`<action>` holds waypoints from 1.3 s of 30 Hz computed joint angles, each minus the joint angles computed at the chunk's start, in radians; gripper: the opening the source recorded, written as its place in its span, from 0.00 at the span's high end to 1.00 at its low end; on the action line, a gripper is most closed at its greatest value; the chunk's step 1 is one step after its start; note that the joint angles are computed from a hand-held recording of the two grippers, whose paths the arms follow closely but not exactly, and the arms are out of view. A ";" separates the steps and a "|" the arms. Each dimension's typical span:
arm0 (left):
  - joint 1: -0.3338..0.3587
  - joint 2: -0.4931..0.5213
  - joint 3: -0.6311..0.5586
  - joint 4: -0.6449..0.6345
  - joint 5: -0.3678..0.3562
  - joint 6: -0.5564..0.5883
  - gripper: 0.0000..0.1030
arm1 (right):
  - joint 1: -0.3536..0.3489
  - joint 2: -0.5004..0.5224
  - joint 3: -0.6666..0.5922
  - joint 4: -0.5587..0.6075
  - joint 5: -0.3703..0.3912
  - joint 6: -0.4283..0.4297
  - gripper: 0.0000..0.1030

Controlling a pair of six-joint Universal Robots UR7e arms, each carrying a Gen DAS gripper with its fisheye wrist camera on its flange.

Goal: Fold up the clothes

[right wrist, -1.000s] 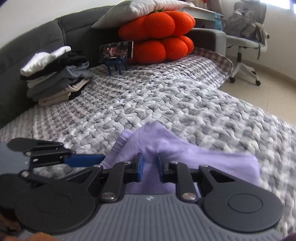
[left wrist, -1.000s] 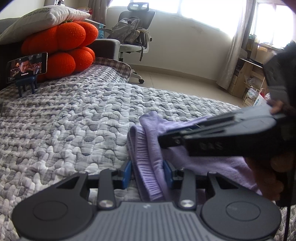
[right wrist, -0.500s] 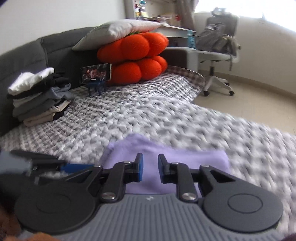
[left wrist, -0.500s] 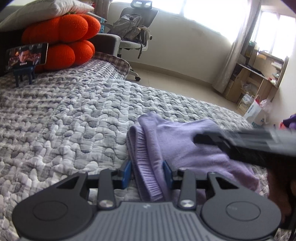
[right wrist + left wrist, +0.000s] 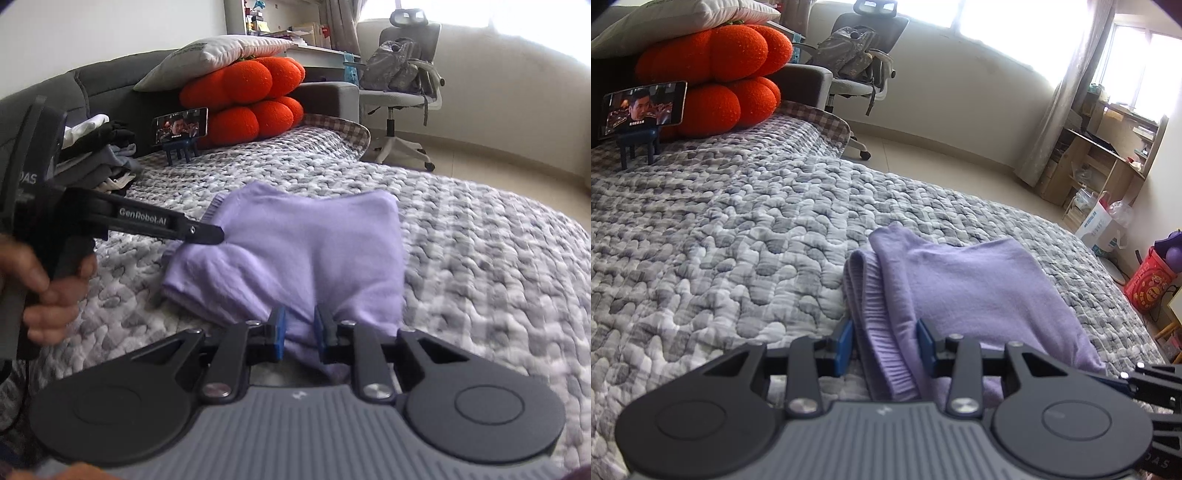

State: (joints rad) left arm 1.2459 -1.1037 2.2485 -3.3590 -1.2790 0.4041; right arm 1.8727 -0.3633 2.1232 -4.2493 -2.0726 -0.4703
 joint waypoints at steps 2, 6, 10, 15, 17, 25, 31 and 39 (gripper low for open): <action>0.002 0.001 0.001 -0.006 -0.003 0.003 0.62 | -0.001 -0.003 0.013 -0.004 -0.002 0.004 0.79; 0.006 -0.005 -0.001 0.007 -0.007 0.003 0.62 | 0.009 -0.005 0.028 -0.005 -0.018 0.020 0.79; 0.009 -0.027 -0.007 0.043 -0.013 -0.011 0.63 | 0.020 0.001 0.035 -0.021 -0.015 0.027 0.77; 0.017 -0.053 -0.016 0.052 -0.028 -0.020 0.64 | 0.054 0.047 -0.015 -0.087 0.036 -0.064 0.76; 0.030 -0.064 -0.028 0.076 -0.048 -0.036 0.65 | 0.065 0.062 -0.053 -0.059 0.052 -0.096 0.63; 0.062 -0.090 -0.043 0.099 -0.082 -0.058 0.65 | 0.091 0.128 -0.183 0.091 0.053 -0.188 0.64; 0.079 -0.095 -0.048 0.103 -0.094 -0.057 0.65 | 0.119 0.222 -0.293 0.006 -0.101 -0.335 0.93; 0.098 -0.098 -0.063 0.115 -0.119 -0.084 0.65 | 0.115 0.183 -0.233 -0.102 0.036 -0.226 0.95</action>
State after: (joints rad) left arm 1.3440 -1.2017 2.1857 -3.2444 -1.3983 0.3203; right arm 1.9875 -0.1807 1.8901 -4.3513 -2.0371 -0.6959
